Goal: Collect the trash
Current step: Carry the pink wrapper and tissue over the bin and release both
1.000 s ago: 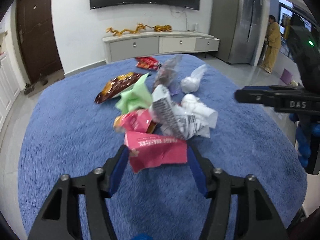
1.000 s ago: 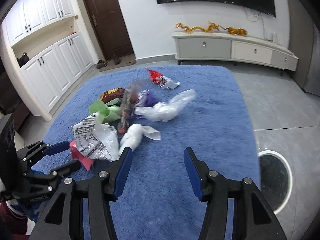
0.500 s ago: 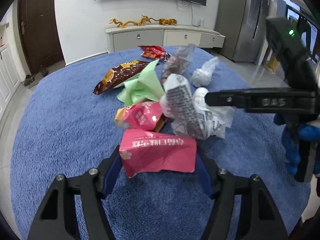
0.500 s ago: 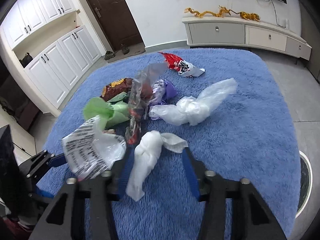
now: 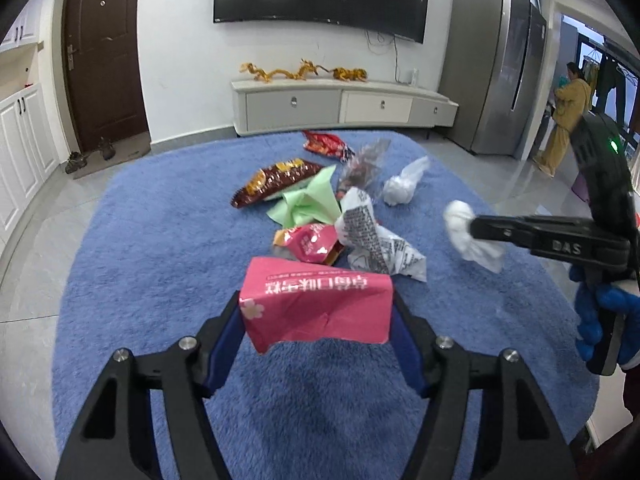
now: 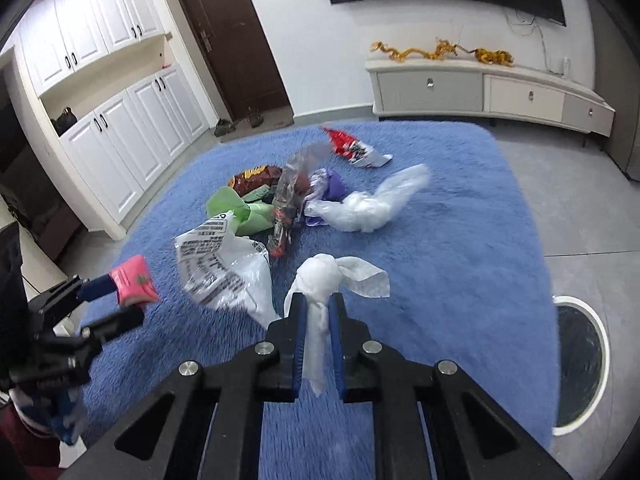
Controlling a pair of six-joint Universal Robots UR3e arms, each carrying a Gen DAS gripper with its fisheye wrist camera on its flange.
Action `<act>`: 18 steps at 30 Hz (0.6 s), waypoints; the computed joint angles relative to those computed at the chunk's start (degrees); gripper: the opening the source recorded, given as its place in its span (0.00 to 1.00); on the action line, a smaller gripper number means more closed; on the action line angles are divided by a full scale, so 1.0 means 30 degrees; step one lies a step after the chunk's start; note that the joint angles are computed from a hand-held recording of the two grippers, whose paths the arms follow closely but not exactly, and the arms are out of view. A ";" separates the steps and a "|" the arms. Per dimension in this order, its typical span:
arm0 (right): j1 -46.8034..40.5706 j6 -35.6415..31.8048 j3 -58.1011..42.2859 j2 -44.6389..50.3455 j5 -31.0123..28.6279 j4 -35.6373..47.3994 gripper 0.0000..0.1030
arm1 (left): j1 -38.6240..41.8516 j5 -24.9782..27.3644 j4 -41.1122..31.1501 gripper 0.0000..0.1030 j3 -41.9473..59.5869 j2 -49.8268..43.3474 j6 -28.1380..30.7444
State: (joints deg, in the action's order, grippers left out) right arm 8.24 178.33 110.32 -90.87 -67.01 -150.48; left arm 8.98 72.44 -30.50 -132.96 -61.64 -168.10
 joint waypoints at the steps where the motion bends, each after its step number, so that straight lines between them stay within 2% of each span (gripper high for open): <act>1: -0.0100 0.0001 0.0241 -0.0436 -0.0055 0.0068 0.11 | 0.0036 0.0000 -0.0345 0.63 0.0013 0.0484 -0.0012; 5: -0.1194 0.0165 0.1714 -0.2821 0.0074 0.0426 0.11 | -0.0757 0.0002 -0.1095 0.63 0.0643 0.1154 -0.0228; 8: -0.2646 0.0034 0.2835 -0.4520 0.0560 0.0689 0.11 | -0.2596 0.0679 -0.0404 0.64 0.1962 -0.0323 -0.0688; 13: -0.6300 -0.0868 0.4746 -0.7883 0.2142 0.2110 0.11 | -0.6180 0.1578 0.0676 0.63 0.5183 -0.4293 -0.1570; 18: -1.1074 -0.3138 0.6209 -1.0906 0.3735 0.4836 0.11 | -0.9471 0.2990 0.0621 0.64 0.9830 -0.9380 -0.2017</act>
State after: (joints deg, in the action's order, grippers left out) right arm -24.98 168.92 128.94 -123.59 -55.80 -135.97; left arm -19.43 81.40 -28.64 -103.47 -89.78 -174.15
